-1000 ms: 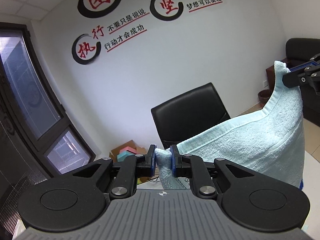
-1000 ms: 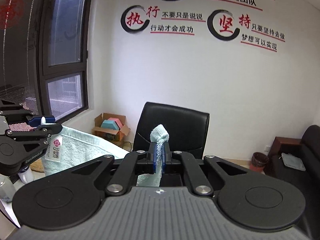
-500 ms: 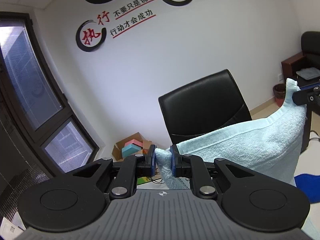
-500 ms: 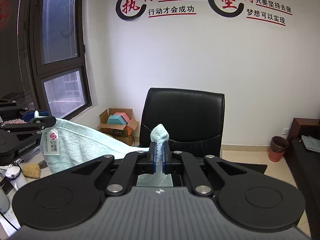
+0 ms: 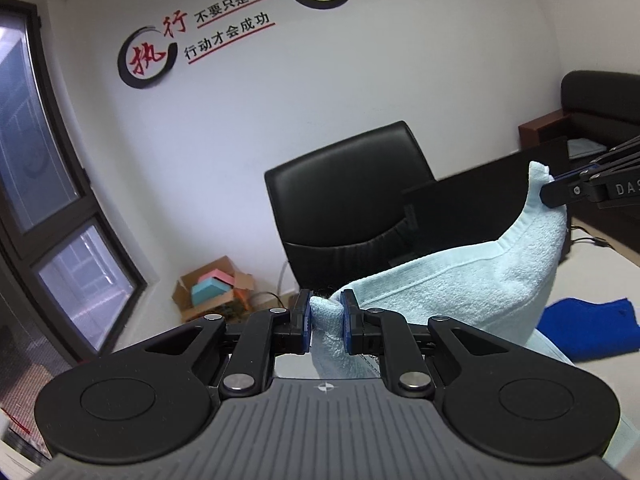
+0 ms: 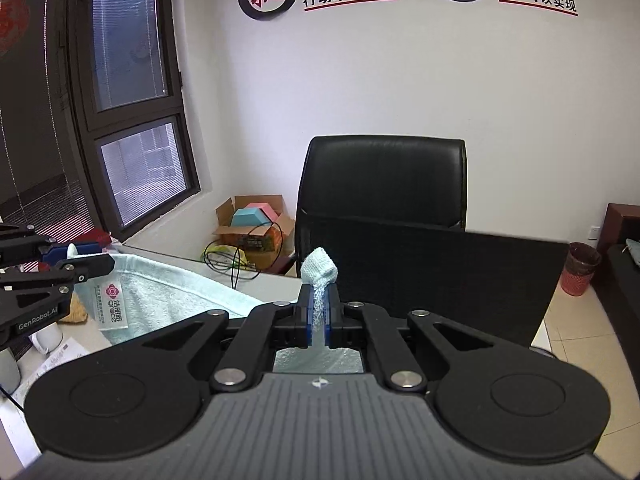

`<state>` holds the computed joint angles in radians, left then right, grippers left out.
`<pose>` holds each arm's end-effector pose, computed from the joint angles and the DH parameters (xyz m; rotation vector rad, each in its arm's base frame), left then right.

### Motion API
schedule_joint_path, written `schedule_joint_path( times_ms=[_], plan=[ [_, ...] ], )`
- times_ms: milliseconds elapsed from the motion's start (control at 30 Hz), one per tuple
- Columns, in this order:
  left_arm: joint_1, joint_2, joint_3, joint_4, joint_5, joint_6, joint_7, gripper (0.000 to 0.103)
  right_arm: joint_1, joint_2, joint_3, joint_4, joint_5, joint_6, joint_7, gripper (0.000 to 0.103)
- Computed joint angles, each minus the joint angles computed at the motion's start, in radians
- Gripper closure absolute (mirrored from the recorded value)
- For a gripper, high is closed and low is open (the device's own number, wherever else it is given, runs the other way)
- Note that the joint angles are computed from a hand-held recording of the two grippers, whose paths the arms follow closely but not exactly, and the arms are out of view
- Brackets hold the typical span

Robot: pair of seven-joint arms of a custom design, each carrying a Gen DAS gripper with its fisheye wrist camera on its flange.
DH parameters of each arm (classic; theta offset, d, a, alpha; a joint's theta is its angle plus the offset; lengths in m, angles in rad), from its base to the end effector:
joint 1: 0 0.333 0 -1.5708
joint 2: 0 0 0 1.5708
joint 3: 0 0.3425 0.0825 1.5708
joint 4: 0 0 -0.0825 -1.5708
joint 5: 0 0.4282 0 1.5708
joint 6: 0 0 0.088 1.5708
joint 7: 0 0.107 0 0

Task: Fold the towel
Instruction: 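Lower the held towel onto the table with both grippers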

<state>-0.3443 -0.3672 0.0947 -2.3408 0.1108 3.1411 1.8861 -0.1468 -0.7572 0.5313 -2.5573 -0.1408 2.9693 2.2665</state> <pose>0.4969 -0.1297 0.6282 -0.9241 1.8860 -0.9197 0.3739 0.2145 0.6084 -1.4208 1.5634 -0.8519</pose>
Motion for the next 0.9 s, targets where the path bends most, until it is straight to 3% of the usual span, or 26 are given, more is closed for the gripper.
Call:
schedule_joint_path(
  times_ms=[133, 233, 400, 533, 900],
  plan=[
    [-0.141, -0.032, 0.133, -0.082, -0.073, 0.036, 0.043, 0.086, 0.027, -0.047, 0.024, -0.086, 0.026, 0.039, 0.041, 0.098],
    [-0.199, -0.05, 0.195, -0.138, -0.087, 0.056, 0.046, 0.086, 0.044, -0.076, 0.054, -0.142, 0.048, 0.059, 0.07, 0.098],
    [-0.3, -0.106, 0.306, -0.224, -0.121, 0.011, 0.073, 0.086, 0.086, -0.111, 0.093, -0.218, 0.087, 0.084, 0.123, 0.098],
    [-0.329, -0.144, 0.349, -0.292, -0.177, -0.015, 0.108, 0.086, 0.12, -0.138, 0.114, -0.265, 0.11, 0.084, 0.168, 0.098],
    [-0.372, -0.198, 0.433, -0.391, -0.268, -0.014, 0.122, 0.086, 0.25, -0.146, 0.096, -0.385, 0.161, 0.088, 0.302, 0.098]
  ],
)
